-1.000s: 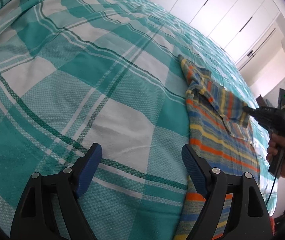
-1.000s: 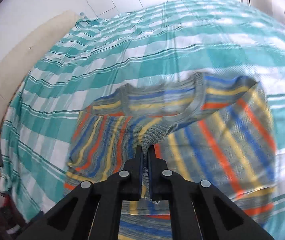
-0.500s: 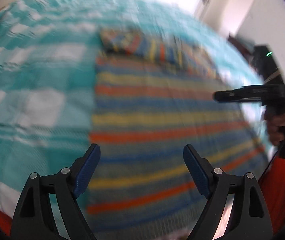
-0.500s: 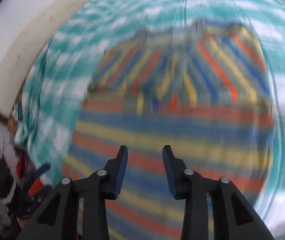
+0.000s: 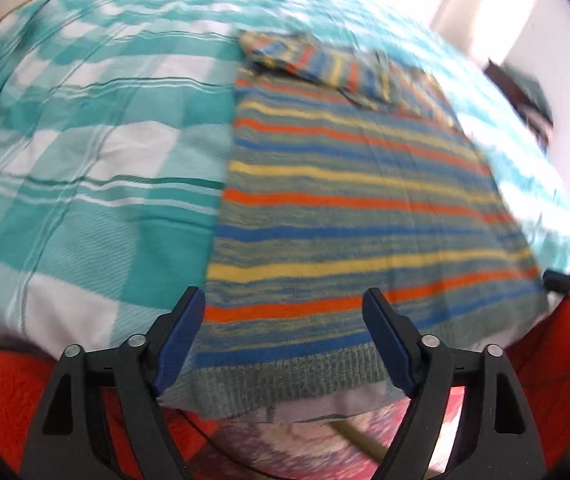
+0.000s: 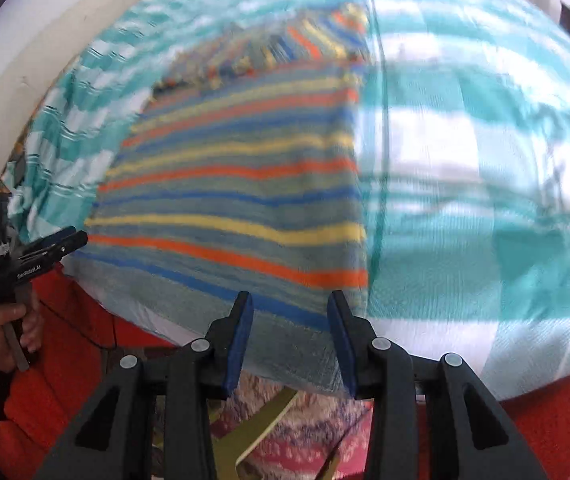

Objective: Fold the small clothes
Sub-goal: 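Move both tools down to the sweater hem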

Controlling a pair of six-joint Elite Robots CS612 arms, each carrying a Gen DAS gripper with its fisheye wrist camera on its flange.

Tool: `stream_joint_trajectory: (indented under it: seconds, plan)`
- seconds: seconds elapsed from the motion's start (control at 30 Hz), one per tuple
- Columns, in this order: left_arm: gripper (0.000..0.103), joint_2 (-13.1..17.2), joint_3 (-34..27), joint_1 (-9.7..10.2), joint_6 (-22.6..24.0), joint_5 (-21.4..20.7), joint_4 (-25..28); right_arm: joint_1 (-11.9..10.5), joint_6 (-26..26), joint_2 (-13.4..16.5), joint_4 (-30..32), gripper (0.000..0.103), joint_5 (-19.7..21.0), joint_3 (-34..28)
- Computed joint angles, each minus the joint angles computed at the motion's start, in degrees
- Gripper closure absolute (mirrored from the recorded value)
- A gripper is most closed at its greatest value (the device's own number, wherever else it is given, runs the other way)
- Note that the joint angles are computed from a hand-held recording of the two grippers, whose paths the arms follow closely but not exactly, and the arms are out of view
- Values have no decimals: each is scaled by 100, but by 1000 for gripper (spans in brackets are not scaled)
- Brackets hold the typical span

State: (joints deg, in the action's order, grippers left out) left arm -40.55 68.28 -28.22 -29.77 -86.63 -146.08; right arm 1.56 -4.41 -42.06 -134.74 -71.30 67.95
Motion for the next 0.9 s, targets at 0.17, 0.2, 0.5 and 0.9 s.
stream_joint_trajectory:
  seconds: [0.17,0.2,0.5,0.9]
  plan:
    - [22,97,-216,9,-239,169,1072,30,-48,141,594,60,-278,-106]
    - [22,56,-153,9,-273,171,1006,7,41,102,459,60,-191,-32]
    - [21,-207,303,224,-720,-202,184,-242,766,-263,-425,53,50,484]
    - [20,160,-348,204,212,-948,1193,-524,1410,-61,172,49,1212,299]
